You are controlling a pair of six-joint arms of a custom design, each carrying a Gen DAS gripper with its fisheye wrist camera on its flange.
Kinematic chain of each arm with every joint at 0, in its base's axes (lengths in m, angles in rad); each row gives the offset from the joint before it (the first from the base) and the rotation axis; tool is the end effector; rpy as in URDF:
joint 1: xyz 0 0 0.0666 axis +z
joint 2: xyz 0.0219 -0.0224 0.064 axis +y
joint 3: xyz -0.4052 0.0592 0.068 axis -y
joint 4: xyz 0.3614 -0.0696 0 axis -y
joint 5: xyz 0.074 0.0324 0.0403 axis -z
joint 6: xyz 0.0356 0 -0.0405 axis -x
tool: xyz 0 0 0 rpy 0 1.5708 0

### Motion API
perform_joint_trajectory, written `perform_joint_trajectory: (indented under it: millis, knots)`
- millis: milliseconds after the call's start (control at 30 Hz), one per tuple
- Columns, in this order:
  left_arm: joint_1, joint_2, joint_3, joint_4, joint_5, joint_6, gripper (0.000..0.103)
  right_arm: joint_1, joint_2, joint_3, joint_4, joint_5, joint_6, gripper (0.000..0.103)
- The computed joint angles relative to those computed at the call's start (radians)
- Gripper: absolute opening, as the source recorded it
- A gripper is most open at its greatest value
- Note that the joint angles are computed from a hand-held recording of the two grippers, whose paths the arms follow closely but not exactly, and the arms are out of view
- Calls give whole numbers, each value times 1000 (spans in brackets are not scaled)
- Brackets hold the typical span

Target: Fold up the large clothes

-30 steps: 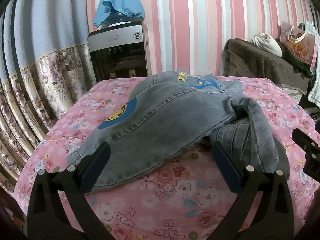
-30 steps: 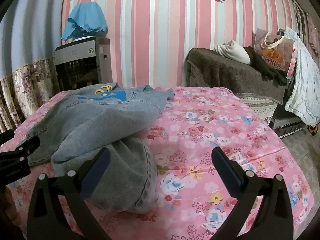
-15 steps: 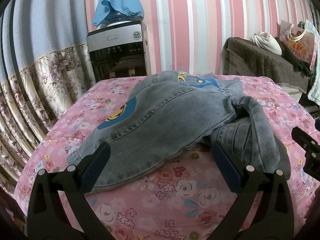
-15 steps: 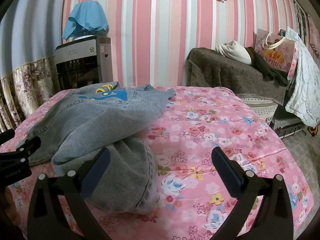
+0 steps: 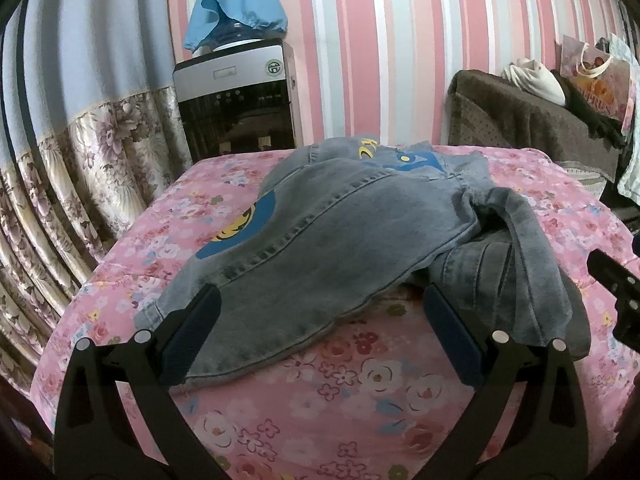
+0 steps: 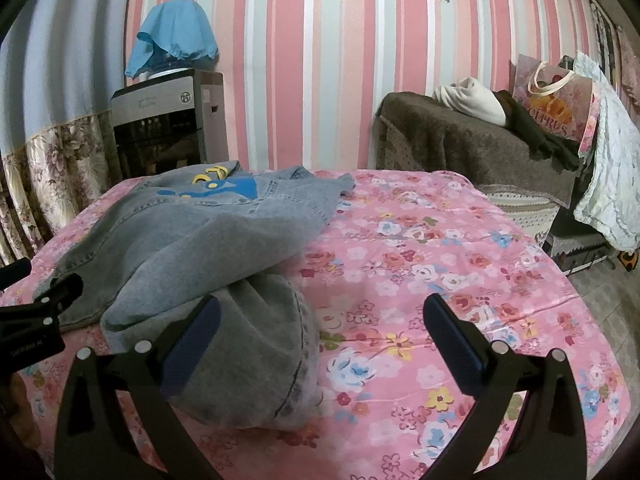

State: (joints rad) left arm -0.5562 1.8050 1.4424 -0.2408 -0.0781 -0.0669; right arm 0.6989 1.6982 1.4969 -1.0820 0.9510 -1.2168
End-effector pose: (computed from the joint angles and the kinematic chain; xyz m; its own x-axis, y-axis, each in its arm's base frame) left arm 0.5193 -0.3200 0.3185 -0.4493 0.3578 -0.8186 0.5030 0.8586 0.0992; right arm 0.4182 0.3131 0.3608 -0.4393 0.3425 -0.8305 0.6203 0.7843 -0.0046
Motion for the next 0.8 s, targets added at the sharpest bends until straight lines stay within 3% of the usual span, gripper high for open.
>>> perform_joint_trajectory:
  millis: [100,233,300,500,700,800]
  knots:
    - [1,0,-3,12,10,-27,100,-5,-10,-12,47,-12,39,101]
    - [13,-13,-2,32,54,-73,100,-21,-49,-36,148,-6,173,101]
    - [21,-11,18,18,64,-95,100,-47,-73,-46,207,-42,276,101]
    - [68,99,268,-257,100,-107,100,-163,-85,-36,260,-248,408,101]
    - [94,179,448,-275,69,-156,100,-232,-72,30,299,-233,538,101]
    - [105,261,622,-357,92,-167,100,-278,-36,109,275,-247,586,101]
